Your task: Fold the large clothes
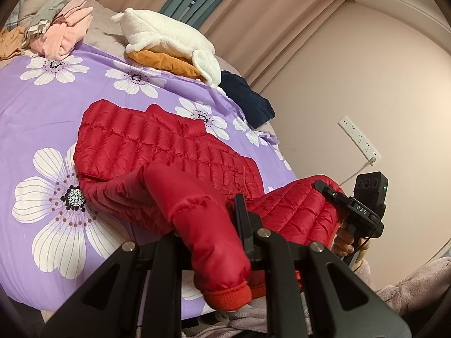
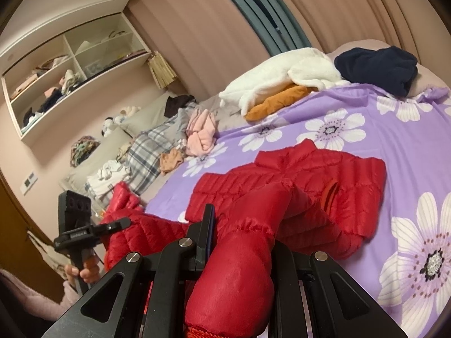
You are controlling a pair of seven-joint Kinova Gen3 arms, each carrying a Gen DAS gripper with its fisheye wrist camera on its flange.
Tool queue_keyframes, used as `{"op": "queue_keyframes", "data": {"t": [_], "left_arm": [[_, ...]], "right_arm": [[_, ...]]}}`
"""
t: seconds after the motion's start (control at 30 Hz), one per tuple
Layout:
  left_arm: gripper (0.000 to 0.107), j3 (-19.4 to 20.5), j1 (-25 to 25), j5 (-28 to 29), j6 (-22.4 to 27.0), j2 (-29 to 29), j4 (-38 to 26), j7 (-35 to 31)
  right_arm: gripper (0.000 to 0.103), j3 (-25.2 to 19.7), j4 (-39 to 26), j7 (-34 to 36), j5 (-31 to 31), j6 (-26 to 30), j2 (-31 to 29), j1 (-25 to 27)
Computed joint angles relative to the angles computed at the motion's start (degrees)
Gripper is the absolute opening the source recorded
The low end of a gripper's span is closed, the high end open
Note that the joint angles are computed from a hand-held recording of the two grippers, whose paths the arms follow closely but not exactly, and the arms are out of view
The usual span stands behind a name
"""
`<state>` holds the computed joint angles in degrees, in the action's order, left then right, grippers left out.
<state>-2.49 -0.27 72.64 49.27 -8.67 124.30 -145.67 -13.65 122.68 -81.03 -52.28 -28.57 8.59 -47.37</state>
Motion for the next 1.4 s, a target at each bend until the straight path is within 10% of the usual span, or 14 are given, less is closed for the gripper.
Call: {"op": "queue_keyframes", "data": {"t": [1.4], "left_arm": [[0.015, 0.34, -0.11, -3.39, -0.60, 2.32, -3.15, 3.60]], "right_arm": [[0.018, 4.43, -3.14, -9.13, 9.04, 5.06, 4.07, 2.55]]}}
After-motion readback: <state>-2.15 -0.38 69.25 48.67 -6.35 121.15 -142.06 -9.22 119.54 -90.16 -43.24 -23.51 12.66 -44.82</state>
